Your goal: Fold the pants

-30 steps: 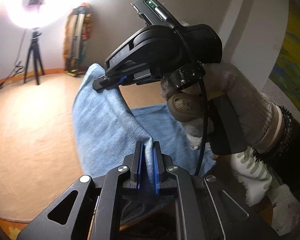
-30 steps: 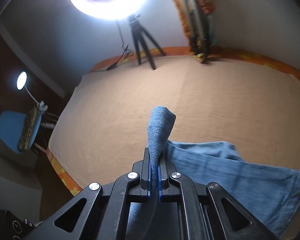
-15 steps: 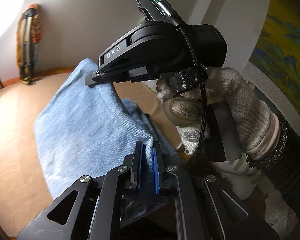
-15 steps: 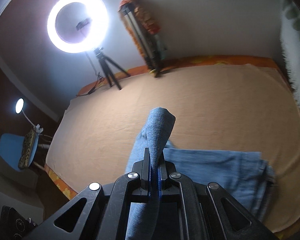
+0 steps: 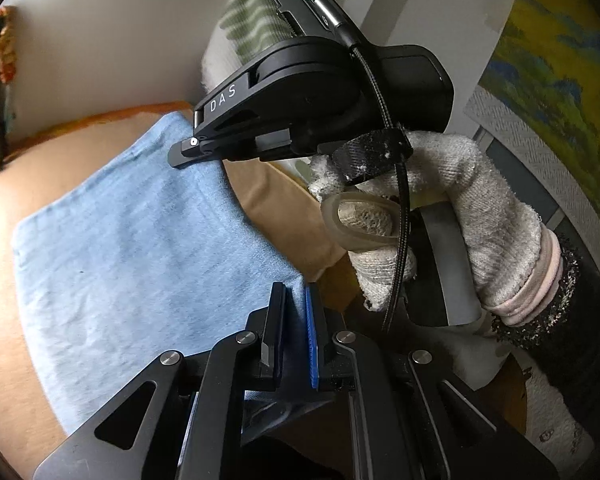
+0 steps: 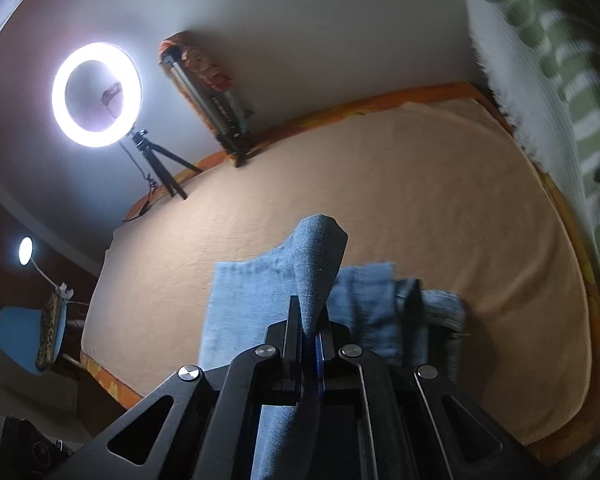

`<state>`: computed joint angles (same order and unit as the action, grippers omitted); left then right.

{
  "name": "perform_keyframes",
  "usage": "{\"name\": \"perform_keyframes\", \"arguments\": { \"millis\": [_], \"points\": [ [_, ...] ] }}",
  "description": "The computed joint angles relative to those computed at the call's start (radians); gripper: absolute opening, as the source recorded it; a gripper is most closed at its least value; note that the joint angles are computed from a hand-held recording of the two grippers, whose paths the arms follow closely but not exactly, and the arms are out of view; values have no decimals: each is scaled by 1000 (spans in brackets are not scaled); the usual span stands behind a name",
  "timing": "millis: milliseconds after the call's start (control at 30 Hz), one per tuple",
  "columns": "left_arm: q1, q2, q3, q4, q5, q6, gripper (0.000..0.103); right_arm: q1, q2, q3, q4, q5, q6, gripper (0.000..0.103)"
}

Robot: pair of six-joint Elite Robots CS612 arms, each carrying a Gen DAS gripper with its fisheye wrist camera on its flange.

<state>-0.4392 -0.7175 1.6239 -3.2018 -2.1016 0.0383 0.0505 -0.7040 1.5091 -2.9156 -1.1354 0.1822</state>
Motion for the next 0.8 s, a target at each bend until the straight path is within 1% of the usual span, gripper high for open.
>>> {"name": "perform_keyframes", "arguments": {
  "millis": [133, 200, 267, 500, 633, 800],
  "points": [
    [-5, 13, -23, 31, 3, 11, 8, -16, 10, 14, -13, 9, 17, 2],
    [-18, 19, -38, 37, 18, 3, 8, -23, 19, 12, -15, 21, 22, 2],
    [-17, 21, -41, 43, 20, 2, 8, -27, 29, 3, -7, 27, 23, 2],
    [-32, 23, -47, 59, 39, 36, 7, -32, 51, -11, 12, 31, 17, 2],
    [-41, 14, -37, 66, 42, 51, 7, -33, 54, -9, 14, 27, 14, 2],
    [-51, 18, -42, 64, 52, 55, 7, -31, 54, -9, 18, 18, 8, 2]
  ]
}}
